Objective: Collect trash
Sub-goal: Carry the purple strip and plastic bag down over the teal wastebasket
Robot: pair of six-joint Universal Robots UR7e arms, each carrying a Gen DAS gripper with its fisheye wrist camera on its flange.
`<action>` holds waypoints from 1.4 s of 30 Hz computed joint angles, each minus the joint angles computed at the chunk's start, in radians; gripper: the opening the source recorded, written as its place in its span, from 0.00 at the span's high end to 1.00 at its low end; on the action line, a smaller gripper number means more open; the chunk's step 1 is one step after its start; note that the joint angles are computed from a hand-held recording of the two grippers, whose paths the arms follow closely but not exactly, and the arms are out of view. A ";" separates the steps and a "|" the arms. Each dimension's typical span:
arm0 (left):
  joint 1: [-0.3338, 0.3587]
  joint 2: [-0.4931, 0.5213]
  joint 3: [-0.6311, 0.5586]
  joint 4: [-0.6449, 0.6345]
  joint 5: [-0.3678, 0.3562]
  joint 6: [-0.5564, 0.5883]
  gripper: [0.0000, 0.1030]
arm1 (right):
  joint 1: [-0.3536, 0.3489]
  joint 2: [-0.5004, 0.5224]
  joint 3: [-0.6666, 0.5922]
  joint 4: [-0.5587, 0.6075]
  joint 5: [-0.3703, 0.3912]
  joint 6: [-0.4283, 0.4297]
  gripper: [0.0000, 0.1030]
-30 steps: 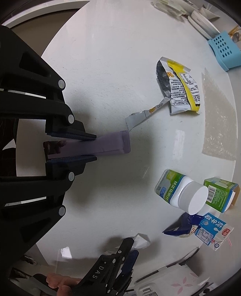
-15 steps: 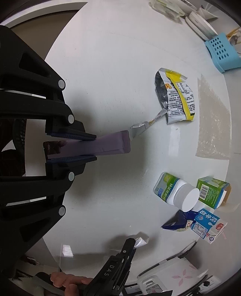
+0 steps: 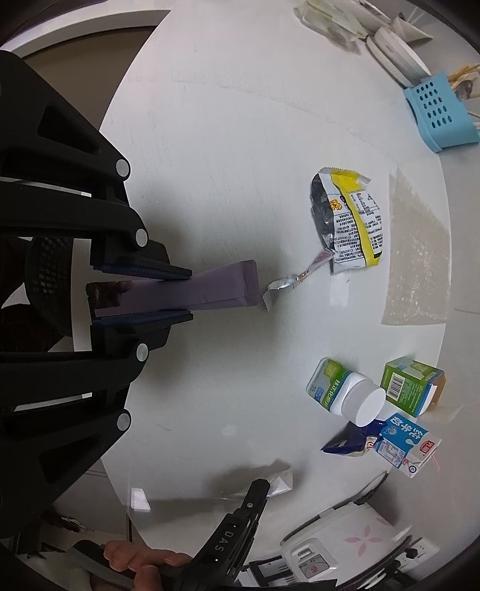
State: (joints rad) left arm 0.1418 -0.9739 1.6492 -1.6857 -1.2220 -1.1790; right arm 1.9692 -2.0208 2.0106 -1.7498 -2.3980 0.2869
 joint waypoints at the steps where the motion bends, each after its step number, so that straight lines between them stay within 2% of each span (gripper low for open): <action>1: -0.002 -0.010 0.009 -0.005 0.000 0.006 0.85 | 0.014 0.001 0.002 0.006 -0.007 0.016 0.88; 15: -0.048 -0.190 0.165 -0.054 -0.005 0.025 0.85 | 0.215 0.049 0.024 0.113 -0.059 0.318 0.88; 25: -0.103 -0.299 0.244 -0.017 -0.027 0.001 0.85 | 0.400 0.101 0.024 0.194 -0.049 0.556 0.88; 38: -0.204 -0.404 0.336 -0.035 -0.066 0.018 0.85 | 0.629 0.143 0.039 0.332 -0.017 0.919 0.88; 42: -0.224 -0.430 0.381 -0.066 -0.098 0.005 0.85 | 0.677 0.139 0.071 0.333 0.015 0.982 0.88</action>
